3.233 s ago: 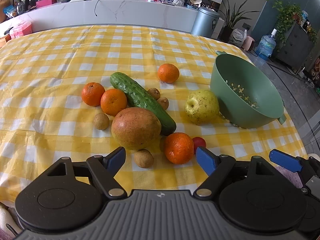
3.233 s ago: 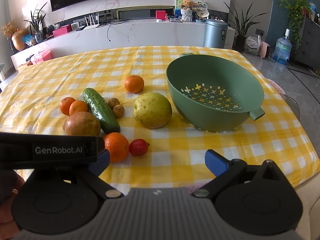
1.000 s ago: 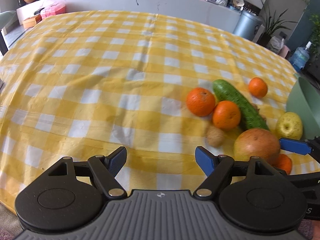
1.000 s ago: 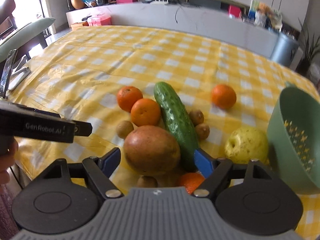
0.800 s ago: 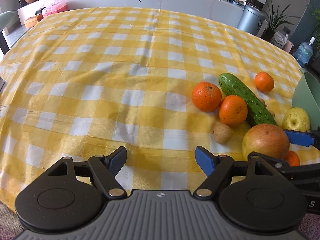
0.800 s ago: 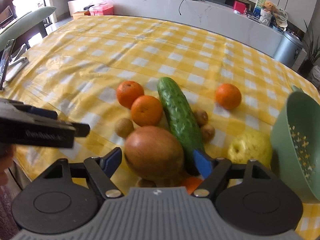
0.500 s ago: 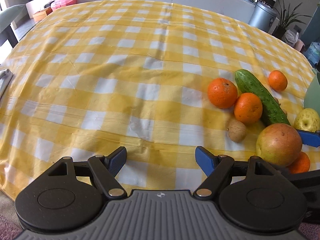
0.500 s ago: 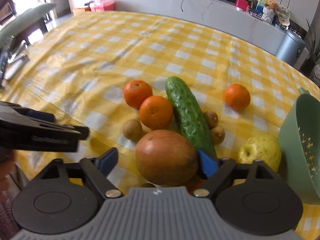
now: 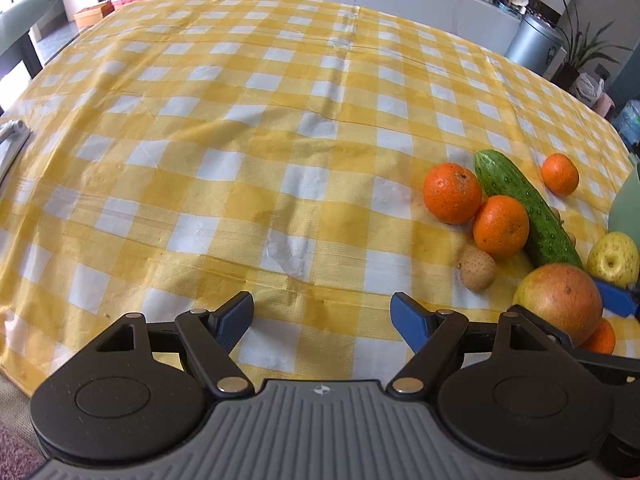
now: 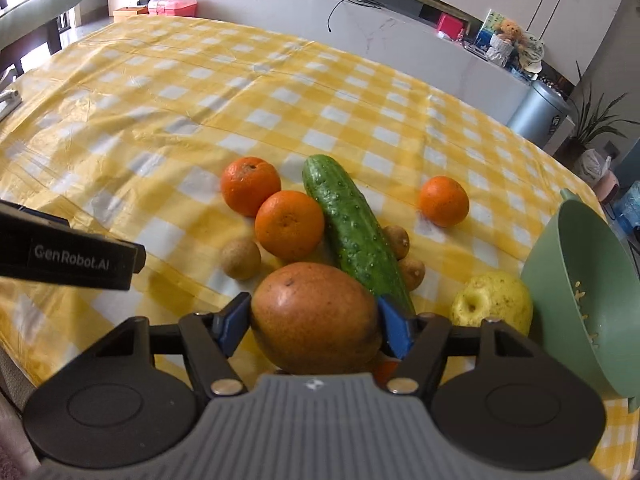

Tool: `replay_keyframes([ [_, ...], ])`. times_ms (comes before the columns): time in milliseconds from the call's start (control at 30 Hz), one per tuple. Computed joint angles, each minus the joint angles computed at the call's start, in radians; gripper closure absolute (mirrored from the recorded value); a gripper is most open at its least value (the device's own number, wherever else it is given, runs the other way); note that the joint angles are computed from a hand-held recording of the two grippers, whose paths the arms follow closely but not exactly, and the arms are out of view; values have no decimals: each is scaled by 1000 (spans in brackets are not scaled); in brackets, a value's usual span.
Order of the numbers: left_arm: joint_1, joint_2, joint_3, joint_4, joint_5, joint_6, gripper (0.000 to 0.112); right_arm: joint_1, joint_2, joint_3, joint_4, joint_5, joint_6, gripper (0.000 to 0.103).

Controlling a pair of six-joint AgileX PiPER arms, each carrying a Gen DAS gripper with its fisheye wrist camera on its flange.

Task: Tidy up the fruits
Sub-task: 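Reach the right tool to the reddish-brown mango and close on it, then lift the mango toward the green colander with the right tool while the left tool reaches the yellow-green pear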

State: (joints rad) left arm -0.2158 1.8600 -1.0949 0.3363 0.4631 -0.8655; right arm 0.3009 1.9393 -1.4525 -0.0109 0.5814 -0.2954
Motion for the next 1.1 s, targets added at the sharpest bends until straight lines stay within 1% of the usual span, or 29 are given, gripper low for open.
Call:
replay_keyframes([
  [100, 11, -5, 6, -16, -8, 1, 21, -59, 16, -44, 183, 67, -79, 38],
  [167, 13, -5, 4, -22, -6, 4, 21, -109, 40, -88, 337, 150, -138, 38],
  [233, 9, -3, 0, -13, -2, -3, 20, -162, 76, -139, 486, 252, -190, 38],
  [267, 7, -2, 0, -7, -1, -8, 20, -176, 92, -156, 531, 286, -201, 38],
  [300, 6, -1, -1, -4, 0, -10, 20, -178, 98, -156, 551, 291, -209, 37],
  [433, 9, -3, 3, -9, -7, -12, 20, -143, 82, -124, 521, 237, -242, 37],
  [500, 11, -4, 5, -14, -10, -11, 20, -114, 95, -132, 445, 235, -197, 37],
  [567, 13, -6, 7, -19, -13, -11, 20, -92, 83, -94, 423, 173, -196, 38],
  [633, 13, -6, 7, -18, -12, -11, 20, -75, 73, -73, 400, 130, -207, 38],
  [767, 13, -4, 4, -14, -7, -15, 21, -72, 66, -62, 380, 124, -220, 37],
  [867, 11, -4, 2, -9, -4, -26, 20, -67, 73, -62, 353, 112, -195, 37],
  [1100, -9, 5, -7, 46, 17, -79, 20, -56, 50, -1, 364, 31, -235, 38],
])
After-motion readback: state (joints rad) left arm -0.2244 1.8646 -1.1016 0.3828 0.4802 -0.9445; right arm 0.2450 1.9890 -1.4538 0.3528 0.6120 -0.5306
